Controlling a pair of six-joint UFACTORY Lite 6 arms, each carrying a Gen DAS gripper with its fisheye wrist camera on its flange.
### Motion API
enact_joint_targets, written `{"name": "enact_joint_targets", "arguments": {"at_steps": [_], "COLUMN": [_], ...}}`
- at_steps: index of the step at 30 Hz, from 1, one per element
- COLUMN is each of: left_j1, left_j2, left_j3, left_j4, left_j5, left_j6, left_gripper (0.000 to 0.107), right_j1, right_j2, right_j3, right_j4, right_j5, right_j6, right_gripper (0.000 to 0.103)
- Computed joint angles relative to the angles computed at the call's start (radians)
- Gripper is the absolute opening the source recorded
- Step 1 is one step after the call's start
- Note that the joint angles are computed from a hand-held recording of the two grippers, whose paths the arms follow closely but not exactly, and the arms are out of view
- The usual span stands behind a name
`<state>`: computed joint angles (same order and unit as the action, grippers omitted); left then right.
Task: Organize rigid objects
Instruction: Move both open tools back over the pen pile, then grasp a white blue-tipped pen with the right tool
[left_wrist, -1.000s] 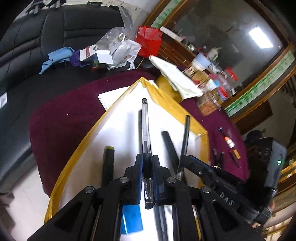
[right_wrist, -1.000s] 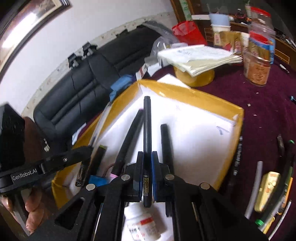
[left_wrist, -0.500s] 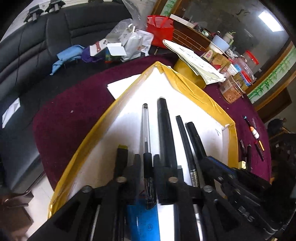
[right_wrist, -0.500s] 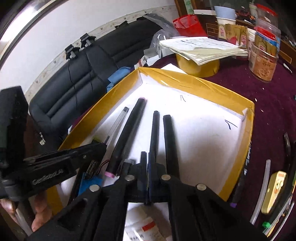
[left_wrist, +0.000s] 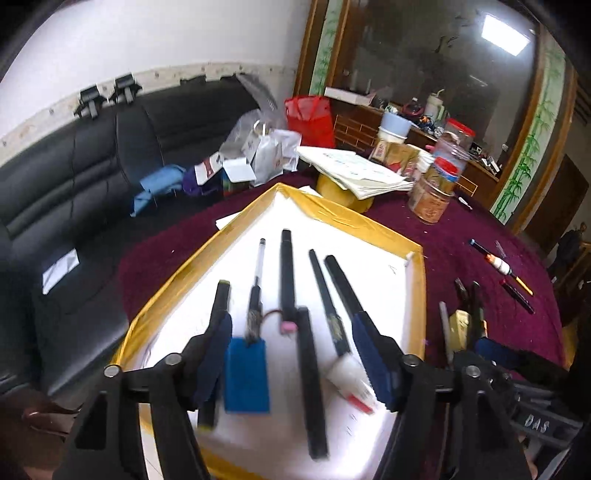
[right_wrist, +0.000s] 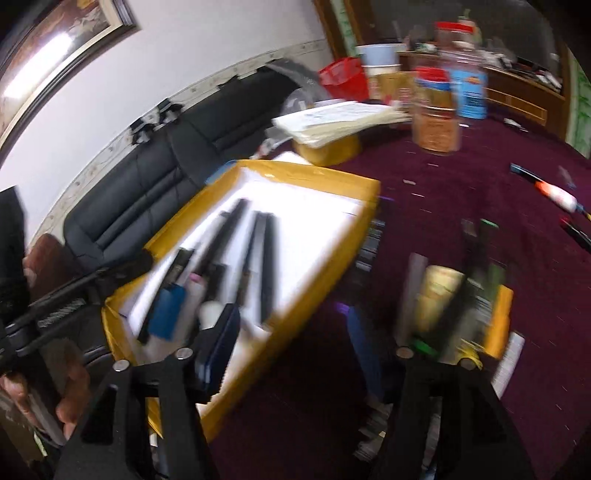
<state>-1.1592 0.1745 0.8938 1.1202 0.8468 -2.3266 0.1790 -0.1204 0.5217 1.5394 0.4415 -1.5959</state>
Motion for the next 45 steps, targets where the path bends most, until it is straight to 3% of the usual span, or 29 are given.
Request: {"name": "enact_joint_targets", "arguments": {"at_steps": [4, 8, 11, 17, 21, 23, 26, 30, 35, 39, 42, 45], "left_j1": [-0.102, -0.178, -0.201, -0.165, -0.173, -0.172, -0.171, -0.157, -0.149, -0.145, -0.119, -0.063], "left_j2": [0.069, 0.167, 0.226, 0.28, 0.344, 0.355, 0.36, 0.369, 0.415, 0.458, 0.485, 0.532], "left_j3": [0.1, 0.241, 0.316, 0.341, 0.408, 0.421, 0.42, 0.421, 0.47, 0.527, 0.583, 0.674], "left_j4": [-0.045, -0.097, -0.096, -0.049, -0.074, -0.083, -0.086, -0.08, -0.113, -0.148, -0.195, -0.265], "left_j5": [0.063, 0.132, 0.08, -0.166, -0.171, -0.181, -0.195, -0.243, -0.29, -0.306, -0.311, -0.33], "left_j6": [0.027, 0.074, 0.123, 0.124, 0.167, 0.183, 0.182, 0.188, 0.262, 0.331, 0.404, 0.539], "left_gripper": [0.072, 0.072, 0.072, 0.072, 0.072, 0.072, 0.072, 0.072, 0.072, 0.072, 0.072, 0.072], "right_j1": [-0.214, -0.353, -0.423, -0.519, -0.549, -0.564, -0.511, -0.437, -0.346, -0.414, -0.511, -0.554], "right_j2": [-0.067, -0.041, 0.026, 0.001, 0.017, 0.059, 0.114, 0.158, 0.1, 0.09, 0.156, 0.211], "right_j3": [-0.107, -0.173, -0.195, -0.29, -0.268, -0.217, -0.15, -0.098, -0.14, -0.135, -0.072, -0.048], "right_j4": [-0.072, -0.037, -0.007, 0.091, 0.018, -0.046, -0.027, 0.053, 0.212, 0.08, 0.006, 0.11], "right_j5": [0.083, 0.063, 0.058, 0.08, 0.103, 0.142, 0.062, -0.028, -0.151, -0.18, -0.148, -0.083], "right_j6": [-0.05, -0.169, -0.259, -0.494, -0.434, -0.355, -0.285, -0.27, -0.412, -0.361, -0.375, -0.546], "right_gripper": [0.064, 0.064, 0.063, 0.06, 0.059, 0.049, 0.024, 0.011, 0.011, 0.007, 0.007, 0.008]}}
